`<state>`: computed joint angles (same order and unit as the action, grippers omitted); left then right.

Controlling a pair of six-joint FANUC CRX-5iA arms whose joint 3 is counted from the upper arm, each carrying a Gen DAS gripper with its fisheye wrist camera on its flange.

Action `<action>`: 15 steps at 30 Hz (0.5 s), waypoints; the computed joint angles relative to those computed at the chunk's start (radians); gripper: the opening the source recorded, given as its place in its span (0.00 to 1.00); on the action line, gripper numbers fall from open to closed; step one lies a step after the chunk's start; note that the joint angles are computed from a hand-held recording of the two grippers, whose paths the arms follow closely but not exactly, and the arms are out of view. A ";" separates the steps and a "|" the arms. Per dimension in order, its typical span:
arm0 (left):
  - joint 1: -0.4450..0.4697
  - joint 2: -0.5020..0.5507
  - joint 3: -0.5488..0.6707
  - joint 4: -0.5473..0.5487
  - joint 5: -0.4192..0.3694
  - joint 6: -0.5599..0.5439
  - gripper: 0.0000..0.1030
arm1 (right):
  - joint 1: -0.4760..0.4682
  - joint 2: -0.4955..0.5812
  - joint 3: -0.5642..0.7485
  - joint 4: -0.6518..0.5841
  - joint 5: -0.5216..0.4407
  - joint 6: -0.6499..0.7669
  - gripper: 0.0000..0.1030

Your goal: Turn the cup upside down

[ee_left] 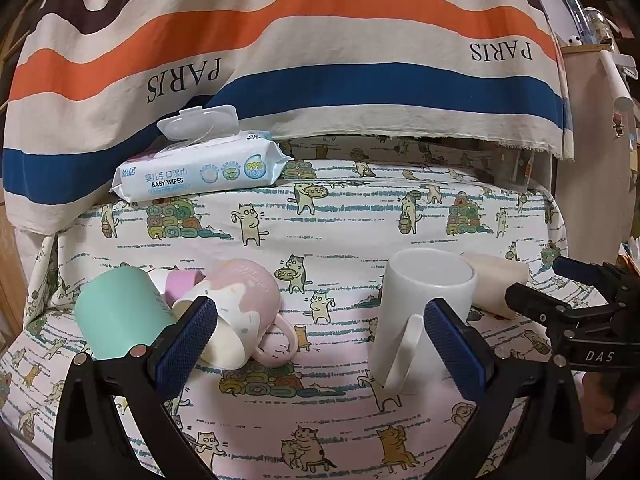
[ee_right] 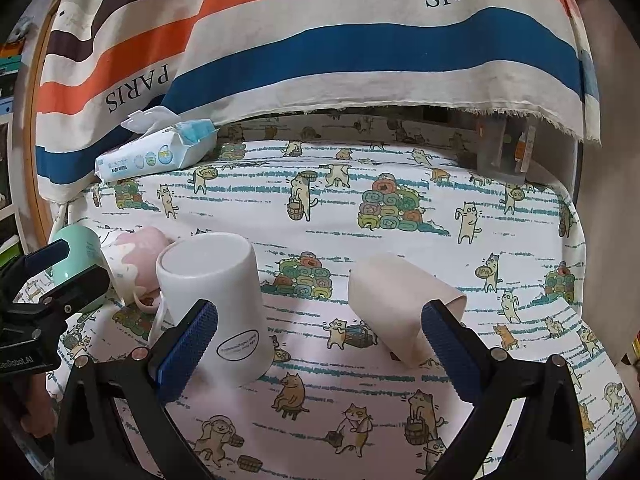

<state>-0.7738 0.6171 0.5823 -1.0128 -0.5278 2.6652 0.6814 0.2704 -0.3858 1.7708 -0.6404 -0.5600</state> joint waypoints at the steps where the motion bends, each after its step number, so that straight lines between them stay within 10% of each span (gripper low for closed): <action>1: 0.001 0.000 0.000 0.001 0.001 -0.002 1.00 | -0.001 0.000 0.000 0.003 0.000 -0.002 0.99; 15: 0.000 -0.004 -0.006 -0.002 0.004 0.000 1.00 | 0.000 -0.002 -0.004 0.015 -0.008 -0.009 0.99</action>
